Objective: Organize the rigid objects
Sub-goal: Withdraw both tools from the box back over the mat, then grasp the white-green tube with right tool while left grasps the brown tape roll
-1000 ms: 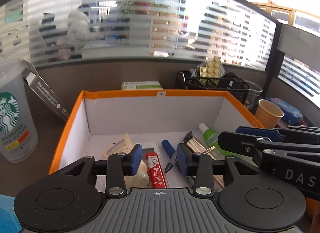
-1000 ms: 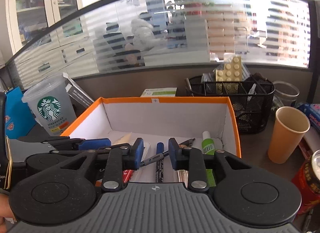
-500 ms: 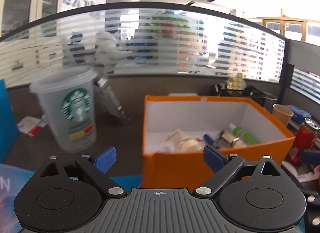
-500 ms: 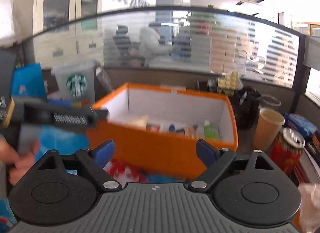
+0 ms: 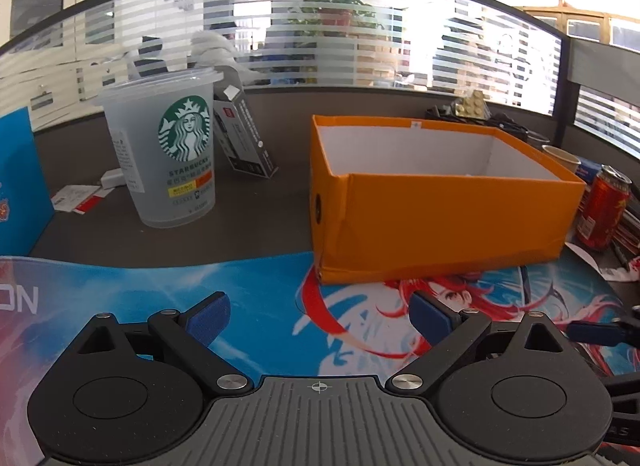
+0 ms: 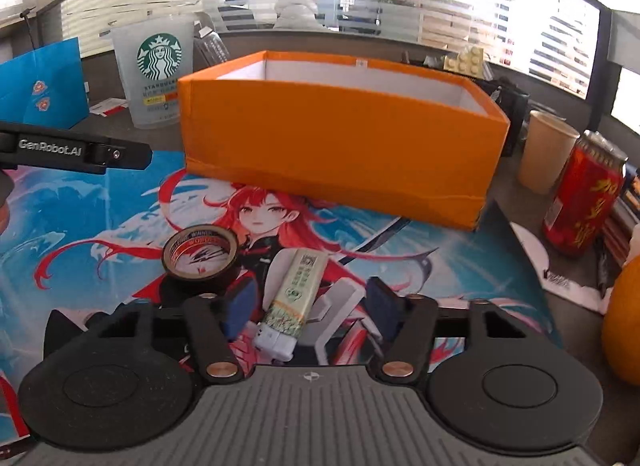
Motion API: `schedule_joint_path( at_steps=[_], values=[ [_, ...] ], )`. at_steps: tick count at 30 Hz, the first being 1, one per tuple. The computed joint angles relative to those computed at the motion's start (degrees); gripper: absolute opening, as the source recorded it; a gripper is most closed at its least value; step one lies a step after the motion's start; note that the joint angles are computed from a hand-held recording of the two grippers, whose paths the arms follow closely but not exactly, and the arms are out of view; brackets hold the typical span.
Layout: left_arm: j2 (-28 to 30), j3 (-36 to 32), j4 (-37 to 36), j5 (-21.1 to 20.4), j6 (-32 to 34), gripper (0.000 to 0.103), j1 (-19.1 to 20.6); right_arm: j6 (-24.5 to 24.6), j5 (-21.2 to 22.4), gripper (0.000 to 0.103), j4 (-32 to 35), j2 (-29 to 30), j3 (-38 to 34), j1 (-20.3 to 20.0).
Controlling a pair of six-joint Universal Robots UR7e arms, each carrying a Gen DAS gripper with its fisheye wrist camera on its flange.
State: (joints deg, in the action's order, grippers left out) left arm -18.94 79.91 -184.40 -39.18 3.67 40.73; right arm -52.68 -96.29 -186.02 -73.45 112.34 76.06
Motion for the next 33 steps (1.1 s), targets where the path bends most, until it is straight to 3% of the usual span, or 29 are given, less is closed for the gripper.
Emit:
schedule_joint_path(
  at_steps=[1,9,13,16,21,25,27,29,31,33],
  values=[
    [-0.09,0.27,0.19,-0.46,-0.06,0.097,-0.11,0.2,-0.11,0.045,0.34,0.3,-0.1,-0.09],
    [2.36,-0.83,1.87,-1.89,3.05,0.097,-1.18,-0.04,1.23,0.041,-1.32,0.8,-0.01,-1.16],
    [4.22,-1.87,1.52,-1.83,5.61,0.097,-1.61,0.2,2.82,0.029,-0.6,-0.03,-0.23,-2.36],
    [5.26,-2.56,1.51,-2.04,6.37,0.097,-1.54,-0.73,3.88,0.029,-1.11,-0.23,0.11,-2.88],
    [5.07,-1.51,-0.23,-7.1,6.88,0.097,-1.16,-0.92,4.83,0.03,0.0,-0.53,-0.13,-3.27],
    [5.55,-2.2,0.72,-5.92,4.95,0.097,-0.92,-0.99,5.39,0.038,1.11,-0.77,-0.28,-3.42],
    [4.95,-1.7,1.11,-7.16,2.94,0.097,-0.42,-0.35,4.12,0.053,-0.37,-0.34,-0.29,-3.13],
    [4.52,-1.33,1.47,-7.53,1.21,0.097,-0.17,2.84,-0.39,0.099,-3.18,1.01,-1.18,-2.27],
    [4.46,-1.39,1.61,-8.02,1.63,0.097,0.02,6.35,-4.32,0.103,-3.41,2.02,-2.72,-1.54],
    [4.39,-1.54,1.83,-7.59,1.34,0.096,0.06,4.27,-3.02,0.103,-2.18,1.4,-2.37,-2.02]
  ],
)
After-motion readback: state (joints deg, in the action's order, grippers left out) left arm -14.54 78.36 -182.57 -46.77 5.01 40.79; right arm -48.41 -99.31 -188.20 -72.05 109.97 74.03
